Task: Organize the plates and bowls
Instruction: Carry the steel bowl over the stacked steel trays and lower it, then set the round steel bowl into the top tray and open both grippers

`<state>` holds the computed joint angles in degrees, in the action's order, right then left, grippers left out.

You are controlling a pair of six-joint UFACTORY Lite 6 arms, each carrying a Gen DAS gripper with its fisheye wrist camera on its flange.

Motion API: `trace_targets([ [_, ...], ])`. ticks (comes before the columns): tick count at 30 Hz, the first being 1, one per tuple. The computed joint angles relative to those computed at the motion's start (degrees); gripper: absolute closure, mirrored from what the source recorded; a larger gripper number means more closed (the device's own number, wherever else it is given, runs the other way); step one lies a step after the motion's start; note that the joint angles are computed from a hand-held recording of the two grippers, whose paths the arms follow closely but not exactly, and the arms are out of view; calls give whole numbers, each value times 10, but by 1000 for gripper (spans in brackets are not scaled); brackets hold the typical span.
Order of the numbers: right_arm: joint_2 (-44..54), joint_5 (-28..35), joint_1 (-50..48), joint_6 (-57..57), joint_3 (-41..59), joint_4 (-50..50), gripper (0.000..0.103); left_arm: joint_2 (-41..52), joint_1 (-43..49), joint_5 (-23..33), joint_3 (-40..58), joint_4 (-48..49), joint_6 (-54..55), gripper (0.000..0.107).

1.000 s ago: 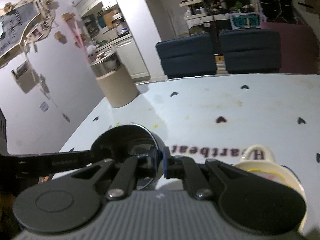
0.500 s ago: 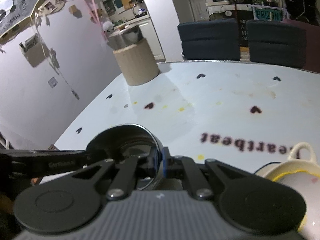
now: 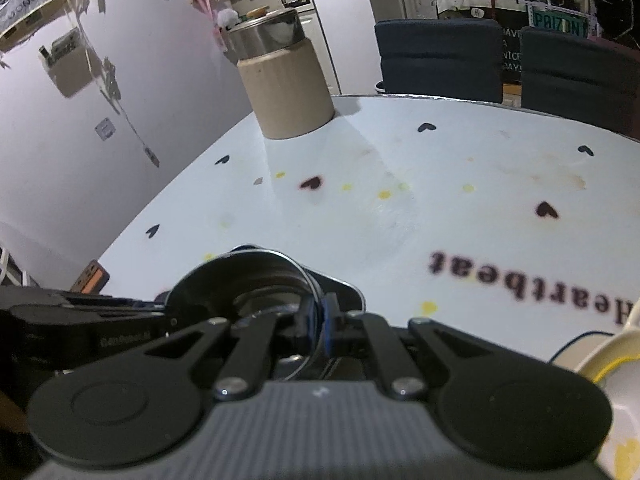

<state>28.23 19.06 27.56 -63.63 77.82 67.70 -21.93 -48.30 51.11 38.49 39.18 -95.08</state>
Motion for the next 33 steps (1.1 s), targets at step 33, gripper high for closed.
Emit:
trace_targets([
  [33,49,-98,45,-11,33,-73,86,34,24,-17,0,-10,52,93],
])
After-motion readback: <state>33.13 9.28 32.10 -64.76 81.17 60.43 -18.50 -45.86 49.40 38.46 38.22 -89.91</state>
